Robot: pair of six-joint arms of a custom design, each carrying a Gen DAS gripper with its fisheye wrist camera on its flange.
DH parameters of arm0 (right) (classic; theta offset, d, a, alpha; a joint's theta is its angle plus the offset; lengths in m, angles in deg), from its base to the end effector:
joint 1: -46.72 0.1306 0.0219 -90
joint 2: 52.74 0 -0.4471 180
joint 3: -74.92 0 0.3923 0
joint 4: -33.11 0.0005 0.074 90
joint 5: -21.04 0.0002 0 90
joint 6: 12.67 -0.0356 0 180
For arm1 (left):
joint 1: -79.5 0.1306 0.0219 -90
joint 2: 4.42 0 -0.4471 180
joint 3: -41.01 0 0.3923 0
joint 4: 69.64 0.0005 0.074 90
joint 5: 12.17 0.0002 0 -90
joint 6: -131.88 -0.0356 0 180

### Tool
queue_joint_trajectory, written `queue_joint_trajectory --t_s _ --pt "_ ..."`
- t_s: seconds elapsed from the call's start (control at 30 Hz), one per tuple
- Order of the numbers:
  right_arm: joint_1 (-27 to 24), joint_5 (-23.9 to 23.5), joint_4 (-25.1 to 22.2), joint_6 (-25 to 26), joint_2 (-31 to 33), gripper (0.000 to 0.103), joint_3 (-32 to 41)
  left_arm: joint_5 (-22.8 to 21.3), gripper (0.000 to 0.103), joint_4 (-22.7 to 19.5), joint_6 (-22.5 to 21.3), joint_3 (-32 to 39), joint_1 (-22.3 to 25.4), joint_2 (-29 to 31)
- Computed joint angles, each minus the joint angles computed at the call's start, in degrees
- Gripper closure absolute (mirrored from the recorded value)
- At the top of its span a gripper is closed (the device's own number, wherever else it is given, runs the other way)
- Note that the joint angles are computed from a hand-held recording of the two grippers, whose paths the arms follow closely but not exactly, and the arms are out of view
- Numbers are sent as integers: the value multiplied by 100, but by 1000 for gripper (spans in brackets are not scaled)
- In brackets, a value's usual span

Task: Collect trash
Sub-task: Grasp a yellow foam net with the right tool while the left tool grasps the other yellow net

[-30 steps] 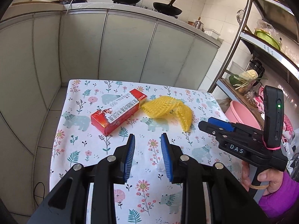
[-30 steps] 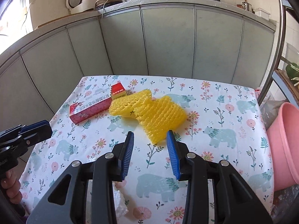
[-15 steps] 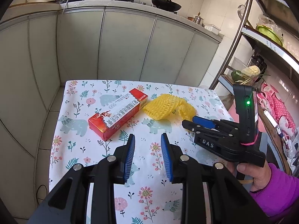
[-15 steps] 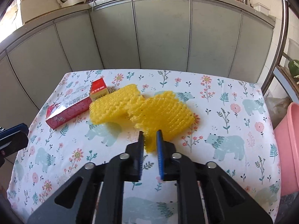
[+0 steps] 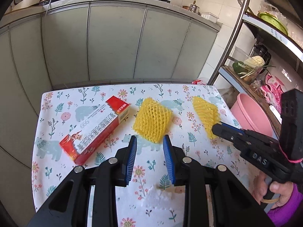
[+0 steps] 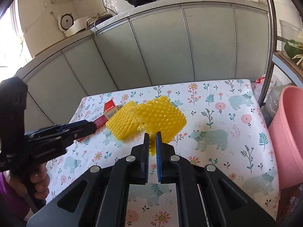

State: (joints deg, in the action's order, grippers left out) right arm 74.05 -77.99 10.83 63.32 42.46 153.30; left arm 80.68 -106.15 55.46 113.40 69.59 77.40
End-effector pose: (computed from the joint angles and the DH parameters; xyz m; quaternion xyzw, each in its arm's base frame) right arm 0.4619 0.2444 0.3933 -0.1380 0.8902 0.2177 0.3757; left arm 0.4146 -0.0747 0.4300 -0.0204 0.9265 -0.0989 0.3624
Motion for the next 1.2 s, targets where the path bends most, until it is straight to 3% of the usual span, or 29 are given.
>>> queue_joint_trajectory --t_s 0.37,0.63,0.77,0.93,0.97,1.1,1.2 --pt "-216 -223 13 -44 -174 96 -216 -586 76 -407 3 744 -112 1140" --pt "-212 -166 67 -79 -329 96 -377 -1150 75 -293 -108 624 -303 1093" --pt "-236 -139 51 -73 -425 96 -441 -1106 75 -309 191 635 -195 1106" --pt "-268 -120 4 -89 -516 96 -491 -994 68 -243 224 560 -107 1100" --pt "-270 -113 9 -84 -549 96 -513 -990 68 -205 232 536 -113 1087" --pt "-264 -54 -6 -74 -666 96 -576 -889 91 -89 238 436 -159 968" --pt "-273 -41 3 -88 -761 96 -635 -820 93 -1 276 307 -192 767"
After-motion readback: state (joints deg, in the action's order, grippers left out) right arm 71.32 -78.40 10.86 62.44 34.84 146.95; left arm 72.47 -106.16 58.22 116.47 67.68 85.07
